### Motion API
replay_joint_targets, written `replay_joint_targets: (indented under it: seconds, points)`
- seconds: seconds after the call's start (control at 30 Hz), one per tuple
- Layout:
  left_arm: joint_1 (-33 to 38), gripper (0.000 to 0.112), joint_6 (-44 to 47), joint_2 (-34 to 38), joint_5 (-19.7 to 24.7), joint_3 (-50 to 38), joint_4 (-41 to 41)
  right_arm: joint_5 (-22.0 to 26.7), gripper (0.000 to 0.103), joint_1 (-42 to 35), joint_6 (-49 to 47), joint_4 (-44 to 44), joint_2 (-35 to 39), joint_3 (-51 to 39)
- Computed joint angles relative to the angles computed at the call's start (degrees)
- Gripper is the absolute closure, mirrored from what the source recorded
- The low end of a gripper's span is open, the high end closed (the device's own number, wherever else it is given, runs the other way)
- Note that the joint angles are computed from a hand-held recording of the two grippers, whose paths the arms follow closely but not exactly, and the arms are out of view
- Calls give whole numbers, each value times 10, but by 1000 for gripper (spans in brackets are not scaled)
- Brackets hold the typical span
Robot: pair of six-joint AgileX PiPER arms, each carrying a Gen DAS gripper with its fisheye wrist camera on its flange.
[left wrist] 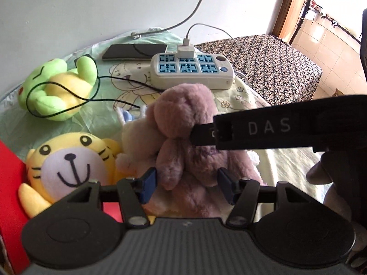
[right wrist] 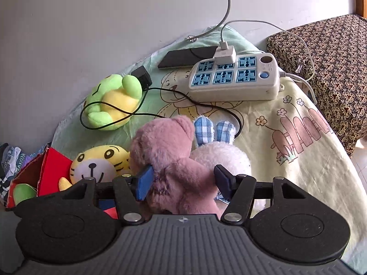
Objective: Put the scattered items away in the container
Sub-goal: 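Move both grippers back over the bed to the pink teddy bear, then close both grippers together on the pink teddy bear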
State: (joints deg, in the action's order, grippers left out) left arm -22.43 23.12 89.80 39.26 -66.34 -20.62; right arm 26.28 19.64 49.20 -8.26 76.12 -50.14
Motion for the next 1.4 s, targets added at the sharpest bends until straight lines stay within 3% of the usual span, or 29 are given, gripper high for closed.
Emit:
replay_joint_targets:
  seconds: [0.3, 0.4, 0.5, 0.57, 0.77, 0.97, 1.1, 1.4]
  points:
    - [10, 54, 38, 14, 6, -4, -53, -54, 42, -17, -72, 39, -9, 37]
    - [17, 45, 48, 23, 1, -4, -58, -81, 41, -20, -99, 64, -8, 51]
    - [35, 44, 74, 32, 9, -4, -96, -82, 41, -20, -131, 90, -11, 54]
    - [36, 52, 86, 32, 17, -6, -106, -78, 43, -24, -162, 120, -14, 55]
    - [21, 59, 74, 1, 6, 13, -91, -72, 54, -26, -167, 137, -43, 69]
    - [44, 61, 84, -34, 30, 20, -117, -75, 61, -36, -225, 206, -83, 89]
    - [63, 61, 80, -63, 40, 20, -128, -83, 73, -43, -270, 271, -106, 96]
    - [89, 62, 51, -113, 38, 14, -121, -94, 80, -39, -359, 378, -119, 90]
